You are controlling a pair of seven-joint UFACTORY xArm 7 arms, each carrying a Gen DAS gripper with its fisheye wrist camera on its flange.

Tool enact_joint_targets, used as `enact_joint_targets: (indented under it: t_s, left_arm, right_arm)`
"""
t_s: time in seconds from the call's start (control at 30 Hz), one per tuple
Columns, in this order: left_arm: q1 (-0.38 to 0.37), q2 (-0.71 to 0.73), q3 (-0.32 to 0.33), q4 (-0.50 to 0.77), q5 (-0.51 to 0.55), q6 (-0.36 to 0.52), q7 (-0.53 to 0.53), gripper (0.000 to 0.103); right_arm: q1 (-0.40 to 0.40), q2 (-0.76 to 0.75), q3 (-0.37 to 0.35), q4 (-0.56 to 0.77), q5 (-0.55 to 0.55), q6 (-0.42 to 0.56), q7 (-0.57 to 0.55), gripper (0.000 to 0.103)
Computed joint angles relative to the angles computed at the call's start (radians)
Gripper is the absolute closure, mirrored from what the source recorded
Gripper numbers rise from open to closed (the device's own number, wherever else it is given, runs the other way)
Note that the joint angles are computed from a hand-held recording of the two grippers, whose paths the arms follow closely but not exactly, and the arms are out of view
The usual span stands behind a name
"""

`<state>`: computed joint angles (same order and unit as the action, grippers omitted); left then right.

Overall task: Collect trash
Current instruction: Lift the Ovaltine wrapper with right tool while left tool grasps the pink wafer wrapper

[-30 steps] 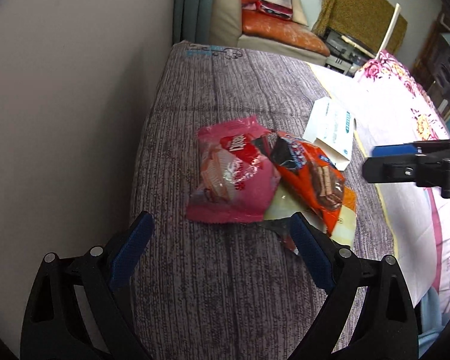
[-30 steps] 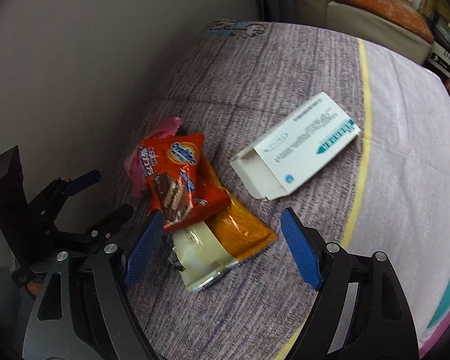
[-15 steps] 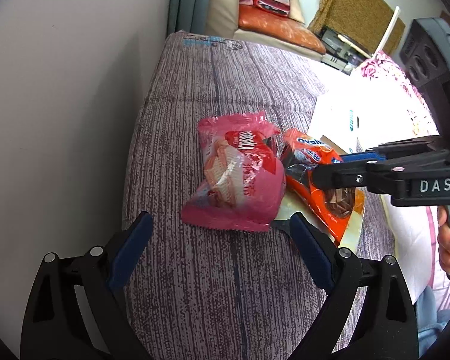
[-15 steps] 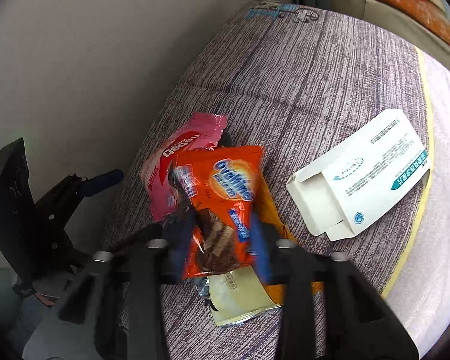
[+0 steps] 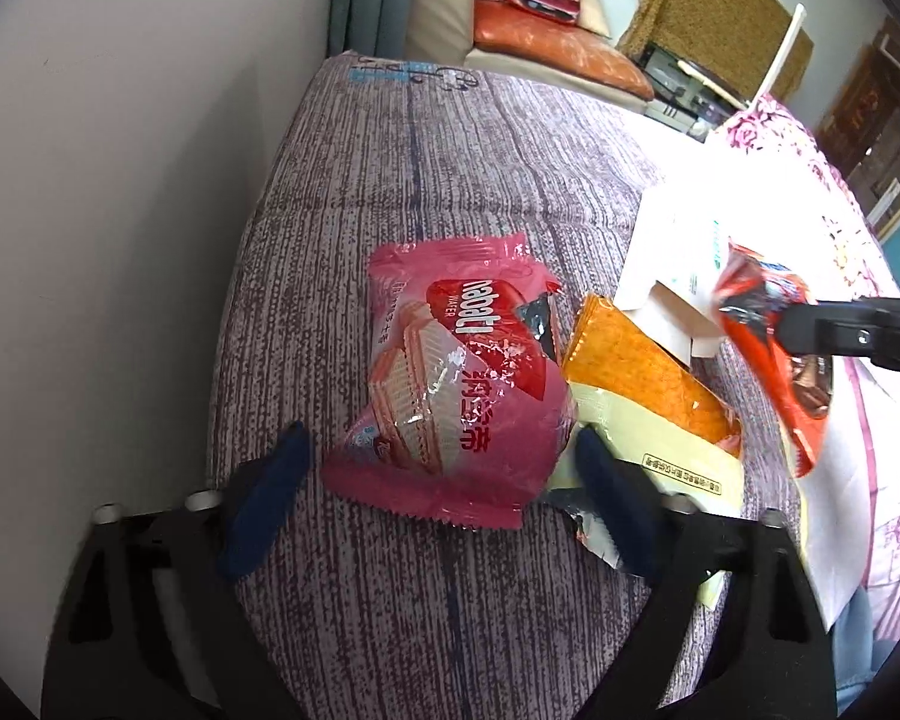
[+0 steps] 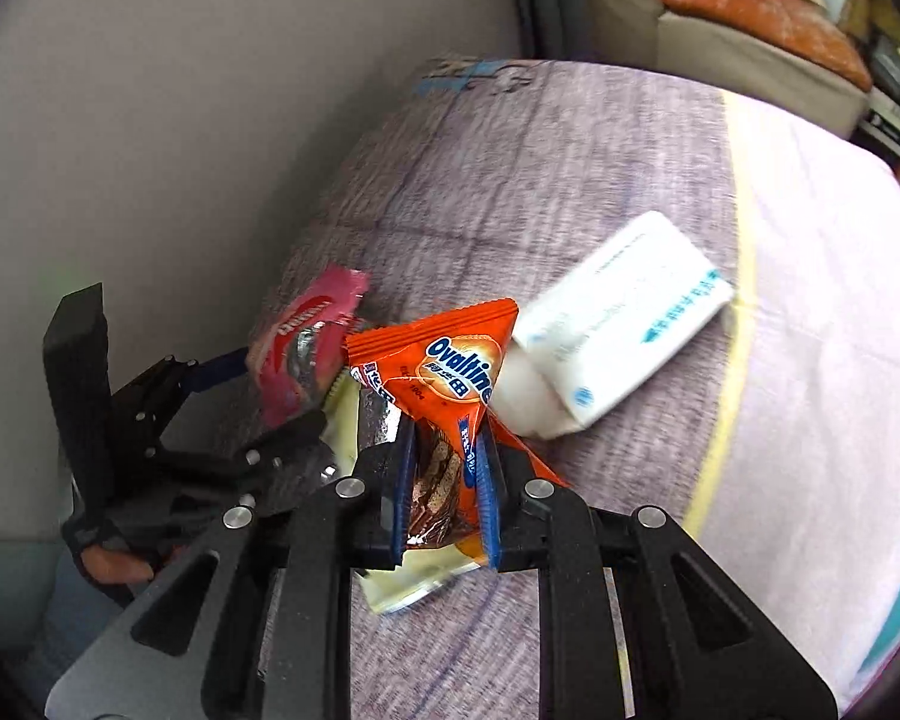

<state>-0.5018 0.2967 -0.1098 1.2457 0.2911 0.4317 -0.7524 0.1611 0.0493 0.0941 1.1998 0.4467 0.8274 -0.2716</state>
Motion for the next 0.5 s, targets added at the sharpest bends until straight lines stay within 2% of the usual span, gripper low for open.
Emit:
enact_joint_targets:
  t_s: [0.03, 0.13, 0.4, 0.5]
  left_arm:
    - [0.000, 0.003, -0.002, 0.007, -0.006, 0.012, 0.001, 0.034]
    - [-0.012, -0.014, 0.012, -0.010, 0.023, 0.003, -0.047, 0.039]
    - [-0.003, -0.079, -0.009, -0.064, 0.034, -0.045, -0.080, 0.039]
    - [-0.022, -0.089, -0.005, -0.054, 0.082, -0.038, -0.127, 0.039]
  right_arm:
    - [-0.003, -0.006, -0.002, -0.006, 0.003, 0.001, 0.000, 0.086]
    - [-0.020, -0.031, -0.018, -0.034, 0.024, 0.002, -0.016, 0.086]
    - [-0.050, -0.076, -0.047, -0.101, 0.072, -0.014, -0.051, 0.086]
    - [-0.058, -0.106, -0.058, -0.139, 0.085, -0.033, -0.060, 0.086]
